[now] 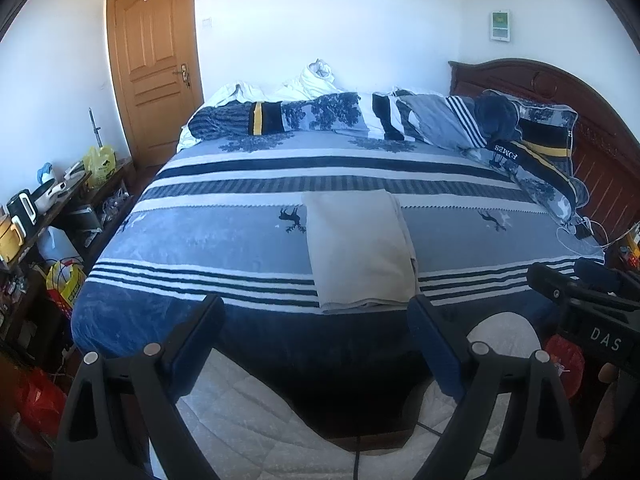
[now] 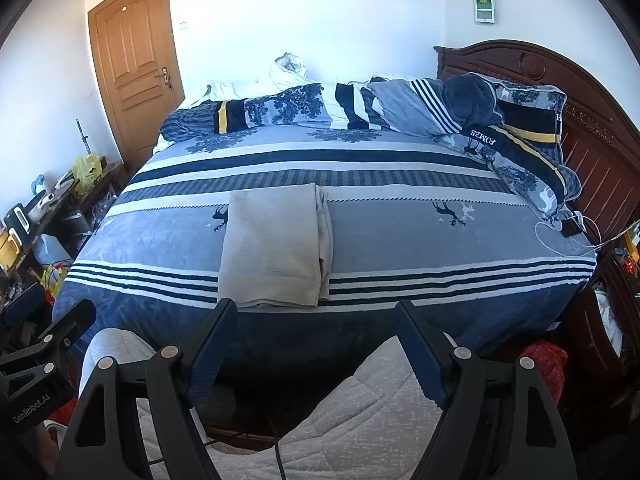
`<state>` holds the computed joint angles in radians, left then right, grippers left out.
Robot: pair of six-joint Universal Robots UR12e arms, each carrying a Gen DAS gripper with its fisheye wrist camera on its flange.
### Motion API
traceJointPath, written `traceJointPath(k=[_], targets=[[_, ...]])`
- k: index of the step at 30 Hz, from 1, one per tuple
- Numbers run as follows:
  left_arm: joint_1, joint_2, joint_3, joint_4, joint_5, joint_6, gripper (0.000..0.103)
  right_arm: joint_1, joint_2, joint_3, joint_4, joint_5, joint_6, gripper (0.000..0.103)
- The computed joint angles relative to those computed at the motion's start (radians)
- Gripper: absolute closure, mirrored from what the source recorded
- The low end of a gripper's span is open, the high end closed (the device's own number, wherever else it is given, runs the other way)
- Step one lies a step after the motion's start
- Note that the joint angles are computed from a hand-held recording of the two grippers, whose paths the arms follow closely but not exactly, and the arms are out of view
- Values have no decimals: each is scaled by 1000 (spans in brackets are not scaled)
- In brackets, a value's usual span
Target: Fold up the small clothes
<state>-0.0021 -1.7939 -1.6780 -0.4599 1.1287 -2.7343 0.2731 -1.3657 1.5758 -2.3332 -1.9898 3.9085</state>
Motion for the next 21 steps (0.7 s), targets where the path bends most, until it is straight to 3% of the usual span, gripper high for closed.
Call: traceJointPath(k=[21], targets=[[0,-7,9,-17,10,9,11,3,-1,0,9,-6,8,19]])
